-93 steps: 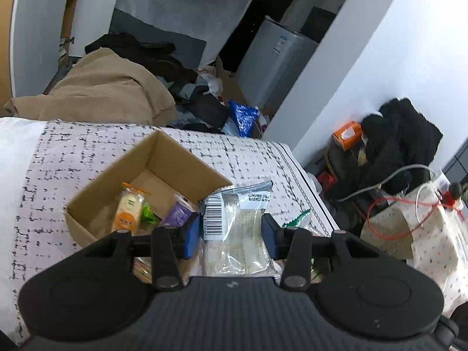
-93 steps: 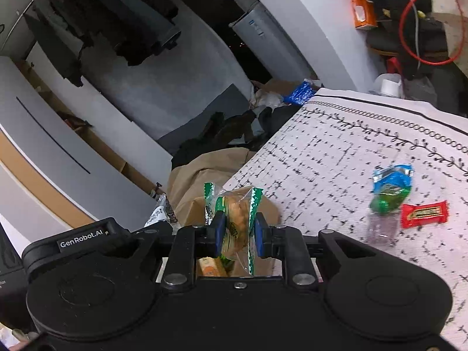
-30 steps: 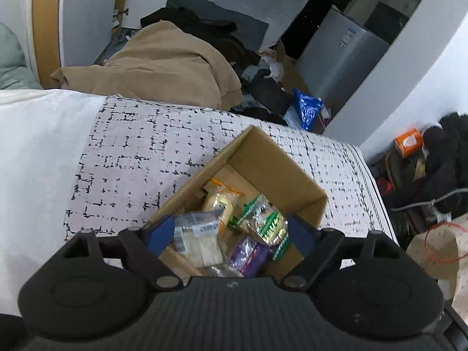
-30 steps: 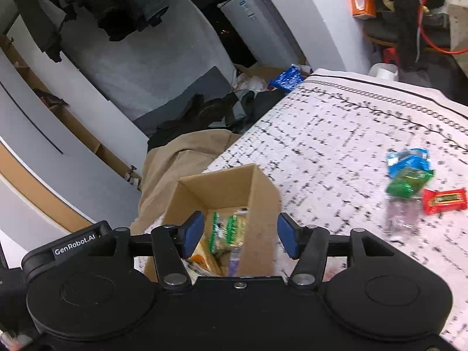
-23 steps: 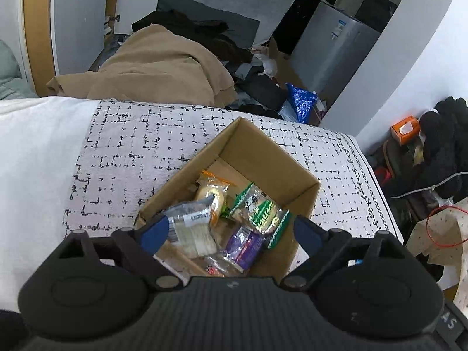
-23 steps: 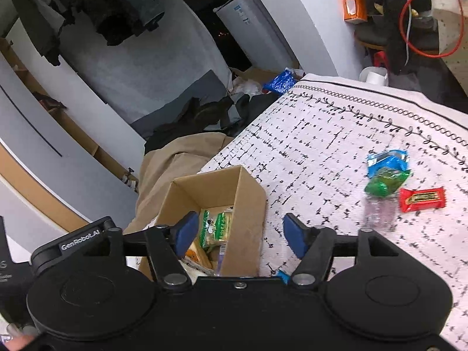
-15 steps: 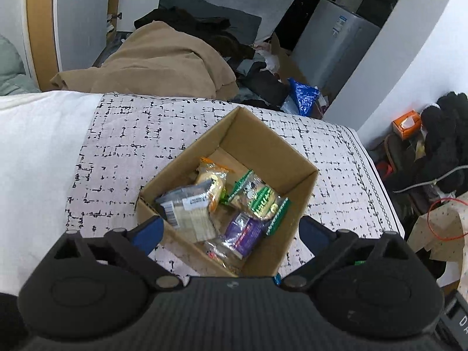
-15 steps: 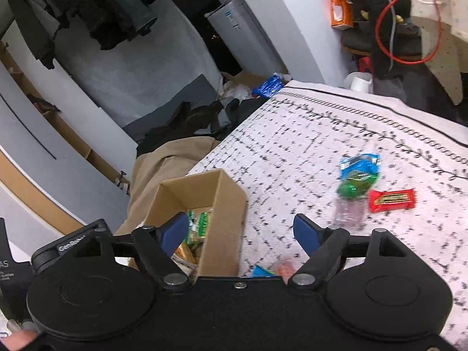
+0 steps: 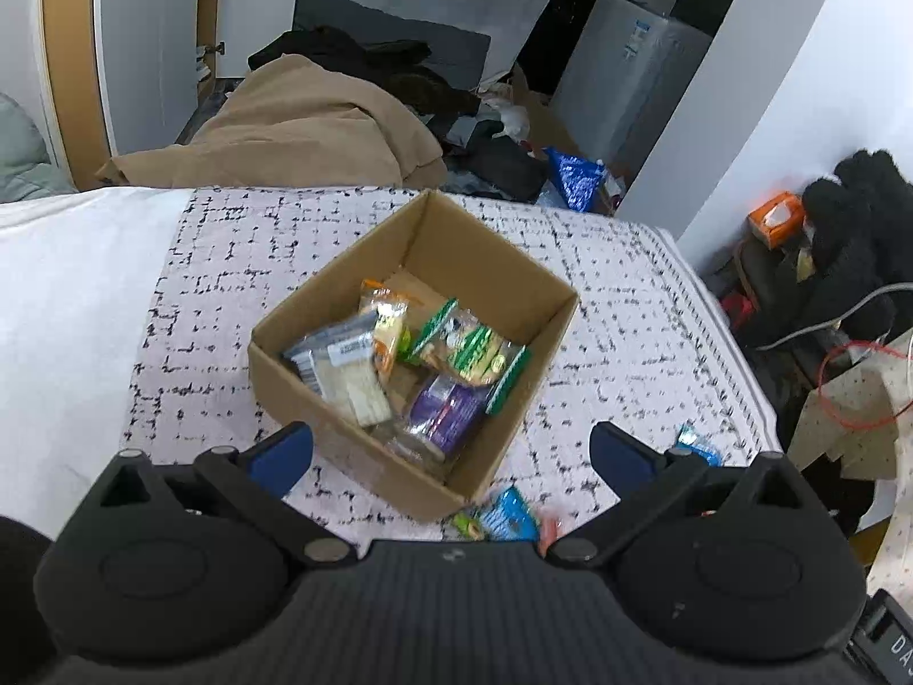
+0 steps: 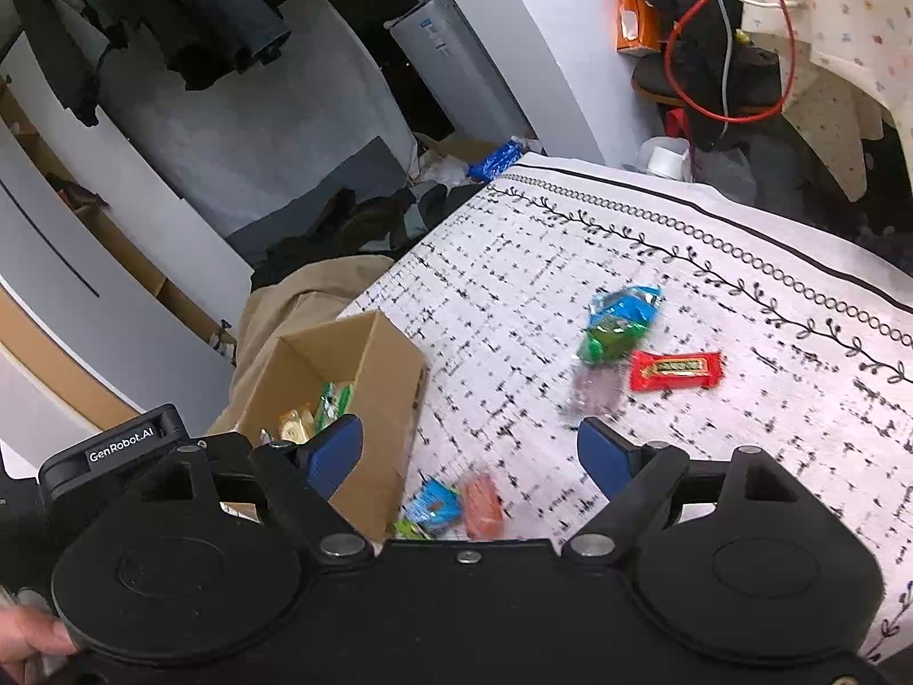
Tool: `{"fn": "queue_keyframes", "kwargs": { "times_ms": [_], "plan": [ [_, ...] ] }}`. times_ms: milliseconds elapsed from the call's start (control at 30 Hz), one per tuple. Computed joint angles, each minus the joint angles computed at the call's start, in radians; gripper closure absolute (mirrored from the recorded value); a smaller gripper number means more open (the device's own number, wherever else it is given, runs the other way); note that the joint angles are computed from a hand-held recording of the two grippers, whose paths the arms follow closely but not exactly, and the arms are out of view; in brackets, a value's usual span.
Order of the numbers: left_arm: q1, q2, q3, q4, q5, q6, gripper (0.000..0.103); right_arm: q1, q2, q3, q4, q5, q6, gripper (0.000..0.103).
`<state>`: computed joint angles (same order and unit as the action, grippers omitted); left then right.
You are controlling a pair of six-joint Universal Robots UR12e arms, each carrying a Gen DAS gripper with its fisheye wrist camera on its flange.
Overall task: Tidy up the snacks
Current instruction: 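Move both grippers back over the remaining snacks beside the box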
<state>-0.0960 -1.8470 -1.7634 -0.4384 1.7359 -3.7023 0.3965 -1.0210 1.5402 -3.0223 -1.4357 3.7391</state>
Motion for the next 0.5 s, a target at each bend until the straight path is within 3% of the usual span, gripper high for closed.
{"fn": "queue_keyframes", "kwargs": {
  "times_ms": [267,500],
  "plan": [
    [-0.028,0.003,-0.014,-0.018,0.016,0.012,0.0,-0.019,-0.021,0.046,-0.018,0.046,-0.032,0.021],
    [-0.043,0.001,-0.038,0.024,-0.002,-0.064,0.003,-0.028,-0.022,0.063,-0.017,0.094,-0.071,0.023]
  ]
}}
